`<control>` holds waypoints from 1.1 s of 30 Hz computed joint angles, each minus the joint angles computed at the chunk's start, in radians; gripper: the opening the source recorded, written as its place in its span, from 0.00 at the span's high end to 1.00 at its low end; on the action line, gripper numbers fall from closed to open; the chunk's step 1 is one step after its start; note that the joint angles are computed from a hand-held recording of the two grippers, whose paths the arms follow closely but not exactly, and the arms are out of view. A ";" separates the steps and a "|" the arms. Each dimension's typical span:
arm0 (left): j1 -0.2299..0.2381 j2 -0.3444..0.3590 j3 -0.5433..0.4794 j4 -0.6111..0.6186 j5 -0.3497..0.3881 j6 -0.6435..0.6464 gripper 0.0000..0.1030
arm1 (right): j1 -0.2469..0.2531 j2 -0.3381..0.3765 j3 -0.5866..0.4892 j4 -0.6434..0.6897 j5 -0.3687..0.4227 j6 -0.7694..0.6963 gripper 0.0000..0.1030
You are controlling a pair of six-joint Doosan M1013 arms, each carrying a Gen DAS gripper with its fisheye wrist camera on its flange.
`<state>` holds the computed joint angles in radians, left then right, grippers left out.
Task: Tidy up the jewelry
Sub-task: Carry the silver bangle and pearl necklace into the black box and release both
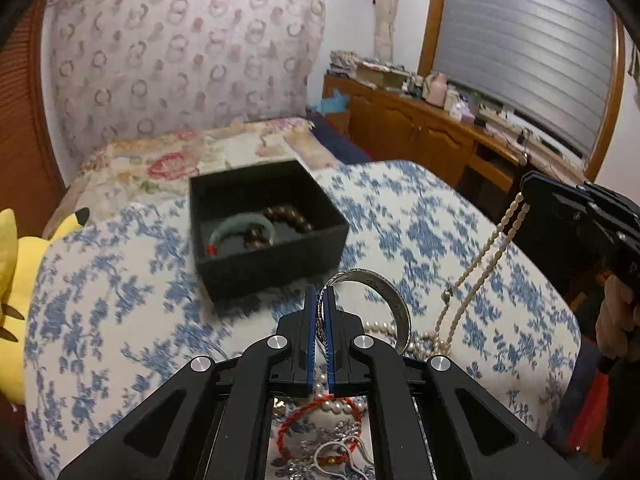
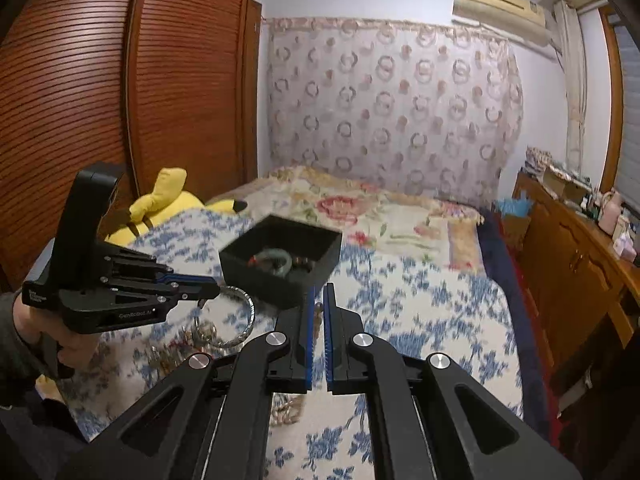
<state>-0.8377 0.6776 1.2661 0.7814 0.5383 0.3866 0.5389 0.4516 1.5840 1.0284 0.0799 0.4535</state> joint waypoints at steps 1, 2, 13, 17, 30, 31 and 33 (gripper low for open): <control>0.000 -0.004 0.003 0.020 0.004 -0.021 0.97 | 0.000 -0.002 -0.005 0.053 -0.002 -0.056 0.95; 0.000 -0.007 0.005 0.035 0.007 -0.037 0.97 | 0.001 -0.003 -0.009 0.087 -0.005 -0.093 0.95; 0.014 -0.031 0.021 0.131 0.020 -0.142 0.97 | 0.008 0.005 -0.099 0.305 -0.023 -0.365 0.95; 0.025 -0.037 0.024 0.160 0.020 -0.170 0.97 | 0.008 0.015 -0.143 0.470 -0.022 -0.547 0.95; 0.068 -0.021 -0.014 0.131 0.038 -0.146 0.97 | 0.013 0.135 -0.367 -0.297 0.046 0.166 0.95; 0.071 -0.019 -0.016 0.125 0.037 -0.143 0.97 | 0.013 0.145 -0.379 -0.329 0.050 0.197 0.95; 0.078 -0.015 -0.020 0.114 0.035 -0.133 0.97 | 0.011 0.173 -0.415 -0.416 0.072 0.286 0.95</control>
